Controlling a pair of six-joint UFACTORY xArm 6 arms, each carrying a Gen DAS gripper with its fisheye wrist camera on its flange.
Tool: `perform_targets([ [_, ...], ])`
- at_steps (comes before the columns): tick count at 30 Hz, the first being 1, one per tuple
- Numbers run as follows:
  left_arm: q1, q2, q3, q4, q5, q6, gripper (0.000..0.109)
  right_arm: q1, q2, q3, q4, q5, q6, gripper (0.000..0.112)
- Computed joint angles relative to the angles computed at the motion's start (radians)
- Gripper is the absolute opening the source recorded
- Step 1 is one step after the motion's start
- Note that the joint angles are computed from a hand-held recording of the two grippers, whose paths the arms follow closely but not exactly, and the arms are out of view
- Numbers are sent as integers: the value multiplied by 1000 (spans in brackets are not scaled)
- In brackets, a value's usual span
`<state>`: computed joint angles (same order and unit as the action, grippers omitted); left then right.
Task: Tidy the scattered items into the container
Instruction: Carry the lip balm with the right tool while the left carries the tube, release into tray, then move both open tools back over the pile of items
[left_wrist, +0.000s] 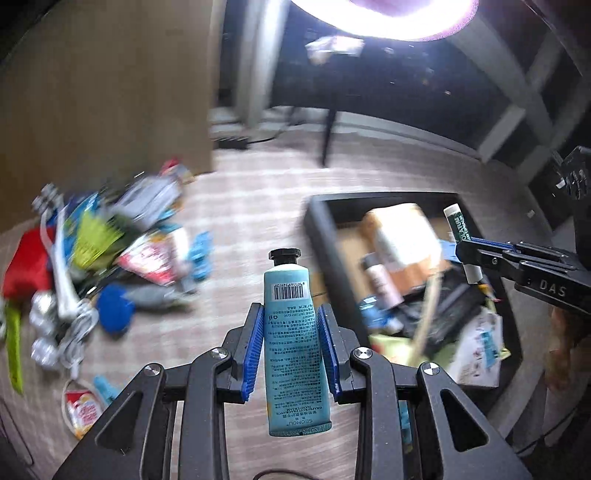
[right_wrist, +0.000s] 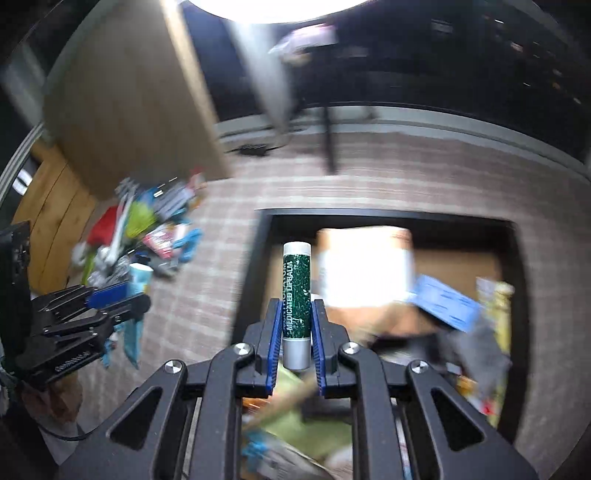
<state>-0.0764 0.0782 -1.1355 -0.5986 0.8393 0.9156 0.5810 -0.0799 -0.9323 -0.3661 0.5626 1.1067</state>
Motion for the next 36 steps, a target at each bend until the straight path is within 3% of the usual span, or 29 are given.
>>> perform_targets([
  [7,-117,-34,23,-34,-12,-13,28,-38,-219,204,-71,82,144,16],
  [8,-131,-35,22,-32,-14,-15,38,-41,-240,221,-72,85,144,18],
  [9,-142,-35,22,-21,-19,-24,53,-41,-255,232,-70,95,147,25],
  [11,-161,-49,38,-12,-46,-30,56,-38,-271,233,-90,147,190,59],
  [17,-162,-84,71,-8,-90,-10,56,-22,-302,250,-163,145,287,60],
  [25,-133,-107,91,-13,-111,1,56,15,-264,221,-187,111,316,60],
  [36,-82,-147,110,-34,-113,32,56,77,-187,126,-218,135,326,60],
])
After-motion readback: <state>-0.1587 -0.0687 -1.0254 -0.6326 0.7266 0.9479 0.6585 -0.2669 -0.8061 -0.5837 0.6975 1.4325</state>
